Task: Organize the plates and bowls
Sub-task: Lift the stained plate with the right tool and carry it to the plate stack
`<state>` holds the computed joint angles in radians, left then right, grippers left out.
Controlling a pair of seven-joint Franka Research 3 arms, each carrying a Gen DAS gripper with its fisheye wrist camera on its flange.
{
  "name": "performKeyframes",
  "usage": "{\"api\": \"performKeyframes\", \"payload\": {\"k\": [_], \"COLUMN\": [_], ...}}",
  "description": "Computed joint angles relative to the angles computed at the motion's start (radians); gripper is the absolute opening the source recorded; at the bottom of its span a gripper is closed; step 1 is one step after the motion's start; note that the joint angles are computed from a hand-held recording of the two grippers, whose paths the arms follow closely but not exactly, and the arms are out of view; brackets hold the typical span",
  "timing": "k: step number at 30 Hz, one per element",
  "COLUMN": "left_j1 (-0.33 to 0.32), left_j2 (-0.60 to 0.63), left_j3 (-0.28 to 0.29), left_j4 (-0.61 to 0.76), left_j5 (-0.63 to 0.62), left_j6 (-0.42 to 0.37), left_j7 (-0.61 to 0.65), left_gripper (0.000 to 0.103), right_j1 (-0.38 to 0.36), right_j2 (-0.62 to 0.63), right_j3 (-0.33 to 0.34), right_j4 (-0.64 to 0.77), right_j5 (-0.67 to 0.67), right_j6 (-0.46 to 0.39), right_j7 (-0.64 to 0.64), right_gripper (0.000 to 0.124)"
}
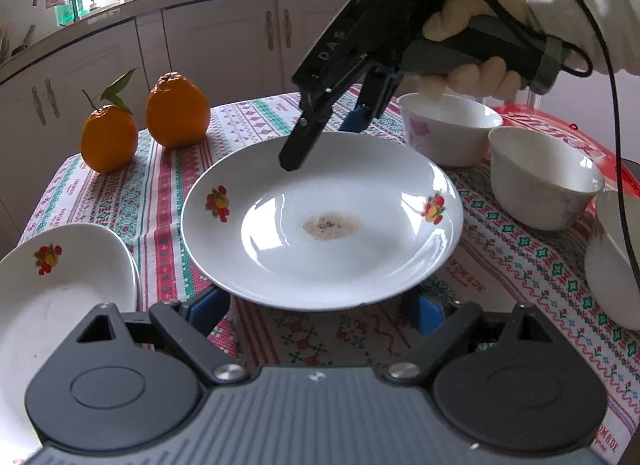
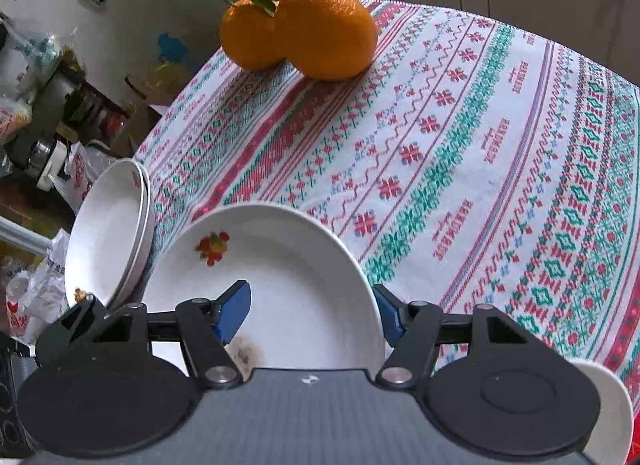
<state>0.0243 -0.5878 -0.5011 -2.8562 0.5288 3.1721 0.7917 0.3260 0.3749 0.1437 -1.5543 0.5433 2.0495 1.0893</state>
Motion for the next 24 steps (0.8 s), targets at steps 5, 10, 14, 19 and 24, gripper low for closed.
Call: {"api": "performKeyframes", "payload": {"k": [5, 10, 14, 19, 24], "left_j1": [-0.015, -0.062, -0.098, -0.170, -0.219], "left_j2": [0.003, 0.003, -0.015, -0.045, -0.083], "left_j3": [0.019, 0.067, 0.097, 0.155, 0.189], "left_j4": [-0.003, -0.009, -0.016, -0.022, -0.030], "left_j5": [0.001, -0.001, -0.006, -0.031, -0.057], "left_j6": [0.002, -0.010, -0.024, -0.062, -0.101], "left_j7": [0.010, 0.050, 0.075, 0.114, 0.136], "left_gripper": [0.092, 0.092, 0.092, 0.092, 0.092], "right_j1": [-0.004, -0.017, -0.020, -0.018, -0.015], "right_j2": [0.007, -0.010, -0.033, -0.059, -0.084], "right_j3": [0.001, 0.002, 0.000, -0.002, -0.002], "right_j4": [0.009, -0.010, -0.034, -0.053, -0.061], "right_j5": [0.012, 0.044, 0.060, 0.065, 0.074], "right_j6": [-0.011, -0.024, -0.024, -0.027, -0.031], "right_j7": [0.005, 0.002, 0.000, 0.001, -0.007], "right_gripper": [0.072, 0.072, 0.072, 0.072, 0.072]}}
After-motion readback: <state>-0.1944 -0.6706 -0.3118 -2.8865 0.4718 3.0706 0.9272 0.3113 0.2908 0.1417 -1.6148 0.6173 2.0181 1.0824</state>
